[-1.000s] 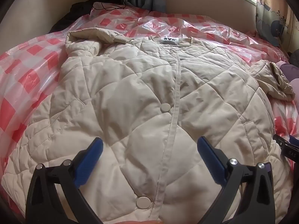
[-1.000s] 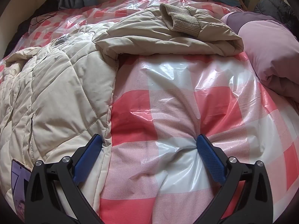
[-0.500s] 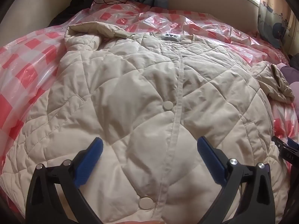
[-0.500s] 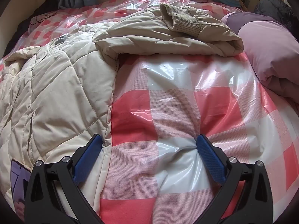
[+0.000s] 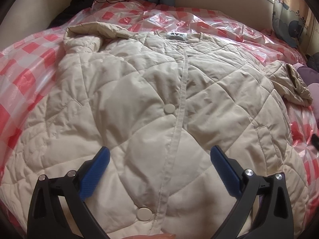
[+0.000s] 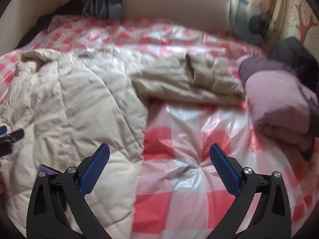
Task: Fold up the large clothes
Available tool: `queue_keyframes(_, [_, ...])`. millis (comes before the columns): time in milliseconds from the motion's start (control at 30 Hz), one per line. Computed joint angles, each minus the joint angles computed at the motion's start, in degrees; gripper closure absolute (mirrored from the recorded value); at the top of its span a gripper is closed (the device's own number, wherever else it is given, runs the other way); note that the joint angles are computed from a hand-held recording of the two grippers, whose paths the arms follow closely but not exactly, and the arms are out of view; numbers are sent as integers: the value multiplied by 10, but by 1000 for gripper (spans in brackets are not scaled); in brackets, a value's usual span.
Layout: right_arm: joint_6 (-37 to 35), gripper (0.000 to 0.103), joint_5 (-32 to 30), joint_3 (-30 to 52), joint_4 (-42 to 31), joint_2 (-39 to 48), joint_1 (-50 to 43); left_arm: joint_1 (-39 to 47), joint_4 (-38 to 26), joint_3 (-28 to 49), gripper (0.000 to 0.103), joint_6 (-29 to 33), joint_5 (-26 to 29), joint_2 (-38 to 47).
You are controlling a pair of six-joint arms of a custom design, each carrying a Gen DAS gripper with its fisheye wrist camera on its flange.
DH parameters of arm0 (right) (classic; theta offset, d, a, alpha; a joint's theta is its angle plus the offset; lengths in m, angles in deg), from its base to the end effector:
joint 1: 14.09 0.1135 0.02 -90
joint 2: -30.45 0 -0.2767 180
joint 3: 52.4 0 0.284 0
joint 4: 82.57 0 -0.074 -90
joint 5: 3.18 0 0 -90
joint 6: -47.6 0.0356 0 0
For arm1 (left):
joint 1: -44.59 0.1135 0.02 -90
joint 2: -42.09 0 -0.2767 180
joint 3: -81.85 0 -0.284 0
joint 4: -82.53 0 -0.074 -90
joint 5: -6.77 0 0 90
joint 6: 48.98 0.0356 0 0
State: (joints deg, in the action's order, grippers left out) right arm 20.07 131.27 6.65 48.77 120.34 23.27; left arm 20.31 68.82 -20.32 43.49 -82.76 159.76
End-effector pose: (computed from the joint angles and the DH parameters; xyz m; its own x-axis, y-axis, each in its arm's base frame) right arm 0.2388 0.1510 0.1469 -0.6554 0.2960 -0.6948 0.5397 0.8272 -0.1567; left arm 0.3934 -0.1778 0.0885 -0.7146 0.3696 -0.5939 0.4468 0.8944 0.0190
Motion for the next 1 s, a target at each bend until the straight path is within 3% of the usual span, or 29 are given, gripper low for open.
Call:
queue_keyframes(133, [63,6,36,50,-55,9,45,14,1,-11,6,0,44,-21])
queue_keyframes(333, [80,6,40,104,-60,38,53,22,38,-45,6,0,33,-63])
queue_keyframes(467, [93,6,51,126,-71,60,58,46,-49,2,6,4,126,-56])
queue_keyframes(533, [96,6,56,136,-71,69,62,57,-56,8,6,-4,153,-53])
queue_keyframes(733, [92,6,73,146,-64,84,77,50,15,-27,6,3,84,-64])
queue_keyframes(1000, [73,6,98,154,-51,85,91,69,10,-7,6,4,76,-43])
